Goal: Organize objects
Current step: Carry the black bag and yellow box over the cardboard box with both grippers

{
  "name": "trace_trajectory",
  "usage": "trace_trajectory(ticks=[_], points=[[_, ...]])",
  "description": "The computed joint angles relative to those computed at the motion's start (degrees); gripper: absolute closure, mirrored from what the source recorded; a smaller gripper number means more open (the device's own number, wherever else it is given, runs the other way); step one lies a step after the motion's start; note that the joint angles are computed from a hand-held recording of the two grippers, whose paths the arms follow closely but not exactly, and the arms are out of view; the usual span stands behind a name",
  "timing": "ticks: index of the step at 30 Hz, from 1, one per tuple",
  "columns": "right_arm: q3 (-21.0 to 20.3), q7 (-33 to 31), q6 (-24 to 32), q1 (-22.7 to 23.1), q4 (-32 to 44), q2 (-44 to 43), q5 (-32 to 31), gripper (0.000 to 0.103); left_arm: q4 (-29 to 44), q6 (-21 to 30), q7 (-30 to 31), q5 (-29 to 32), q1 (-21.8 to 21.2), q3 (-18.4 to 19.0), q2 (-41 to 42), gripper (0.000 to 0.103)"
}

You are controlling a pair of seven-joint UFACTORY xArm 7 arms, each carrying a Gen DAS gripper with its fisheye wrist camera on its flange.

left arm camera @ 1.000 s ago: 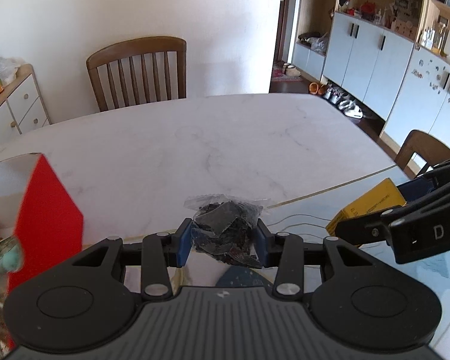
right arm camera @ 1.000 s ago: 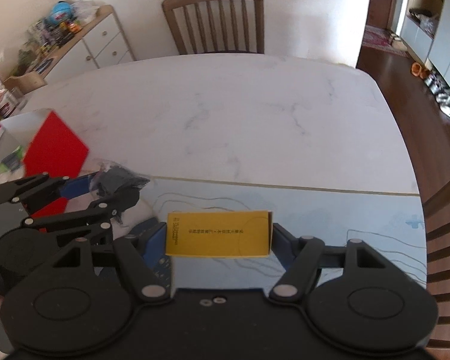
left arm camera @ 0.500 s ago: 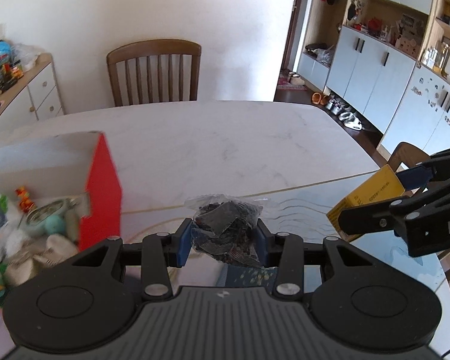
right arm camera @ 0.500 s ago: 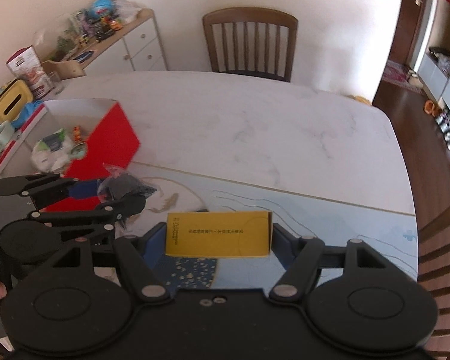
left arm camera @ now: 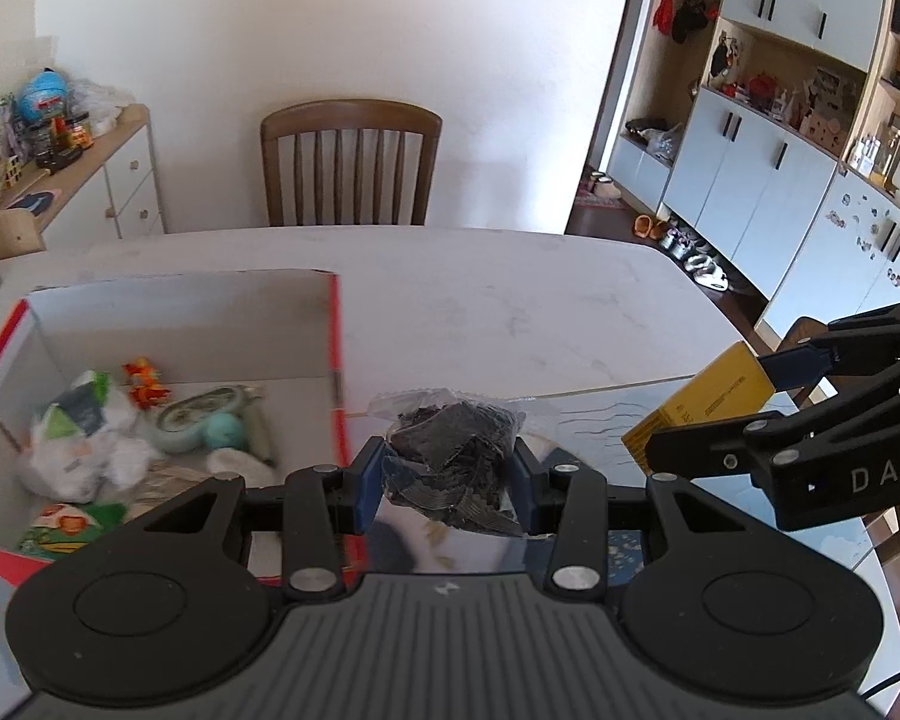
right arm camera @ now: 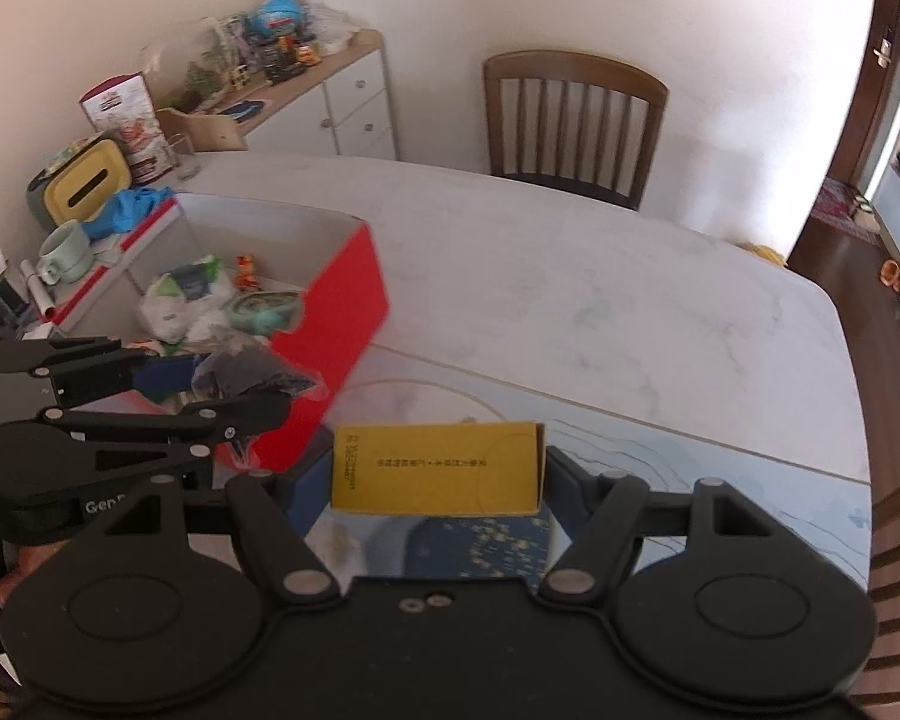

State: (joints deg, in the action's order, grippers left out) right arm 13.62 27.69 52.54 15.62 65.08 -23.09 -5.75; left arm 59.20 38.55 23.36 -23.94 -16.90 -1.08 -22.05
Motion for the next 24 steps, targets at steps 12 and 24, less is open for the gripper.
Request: trace_trajectory(ticks=[12, 24], points=[[4.61, 7.14, -0.62, 3.47, 9.54, 10.36, -7.30, 0.031, 2.70, 4.55, 8.57, -2.47, 4.51, 5.85, 1.11, 0.062], [3.05, 13.42, -1.06, 10.53, 19.15, 21.91, -16.68, 0.031, 9.39, 8.33, 16.26, -5.71, 11.08, 7.67, 8.08, 0.062]])
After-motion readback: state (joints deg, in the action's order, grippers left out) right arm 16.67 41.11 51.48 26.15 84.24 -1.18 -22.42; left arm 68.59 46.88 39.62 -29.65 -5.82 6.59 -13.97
